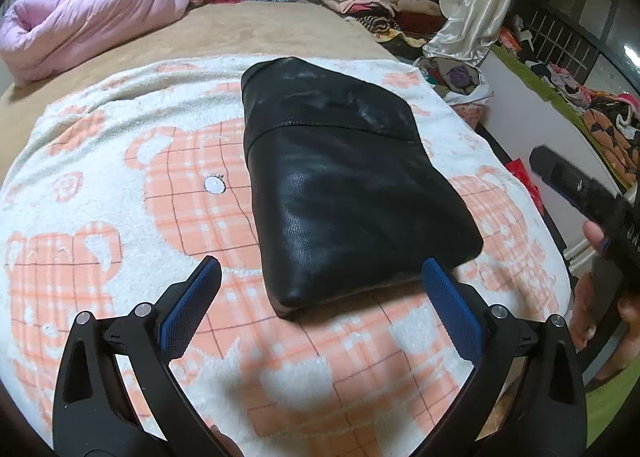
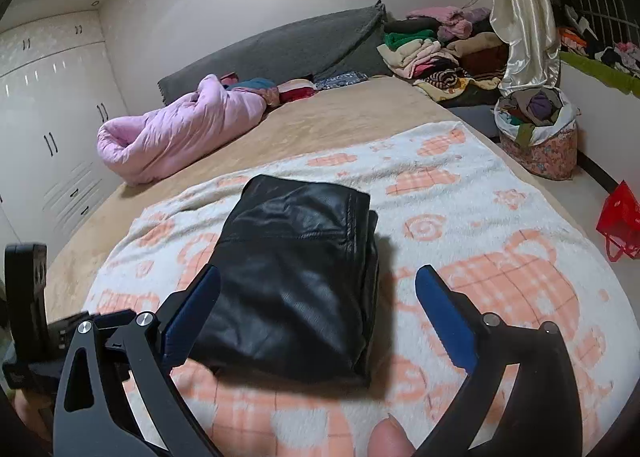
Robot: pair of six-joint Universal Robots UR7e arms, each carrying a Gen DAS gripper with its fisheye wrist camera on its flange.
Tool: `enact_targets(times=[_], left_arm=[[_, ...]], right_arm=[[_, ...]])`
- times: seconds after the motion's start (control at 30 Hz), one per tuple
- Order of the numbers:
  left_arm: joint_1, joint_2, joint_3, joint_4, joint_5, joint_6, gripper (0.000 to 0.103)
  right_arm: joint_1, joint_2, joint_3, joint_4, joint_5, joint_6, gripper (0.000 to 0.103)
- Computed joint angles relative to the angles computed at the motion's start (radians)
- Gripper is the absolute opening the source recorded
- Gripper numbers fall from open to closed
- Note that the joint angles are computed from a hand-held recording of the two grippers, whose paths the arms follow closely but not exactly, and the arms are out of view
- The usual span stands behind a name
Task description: Fold large clothes
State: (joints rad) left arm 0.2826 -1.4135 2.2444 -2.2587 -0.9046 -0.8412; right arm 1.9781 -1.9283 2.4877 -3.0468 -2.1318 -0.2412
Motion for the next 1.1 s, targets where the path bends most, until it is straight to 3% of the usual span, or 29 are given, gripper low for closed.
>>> enact_targets(times=[0.4,0.73,1.1], left_arm=[[-0.119,-0.126,0.127,0.03,0.059,-0.108,0.094],[-0.206,-0.233,0.23,0.11,0.035,-0.25,0.094],[-0.261,-0.282,0.248,0.209,0.033,-0.326,0.094]], right_arm=[[0.16,-0.076,0.146,-0.055,-0.127,-0.001,0.099],[0.196,-0.14,0.269,0.005,-0.201,0.085,0.099],[0.269,-0.165,0.292,0.05,-0.292,0.121,0.099]])
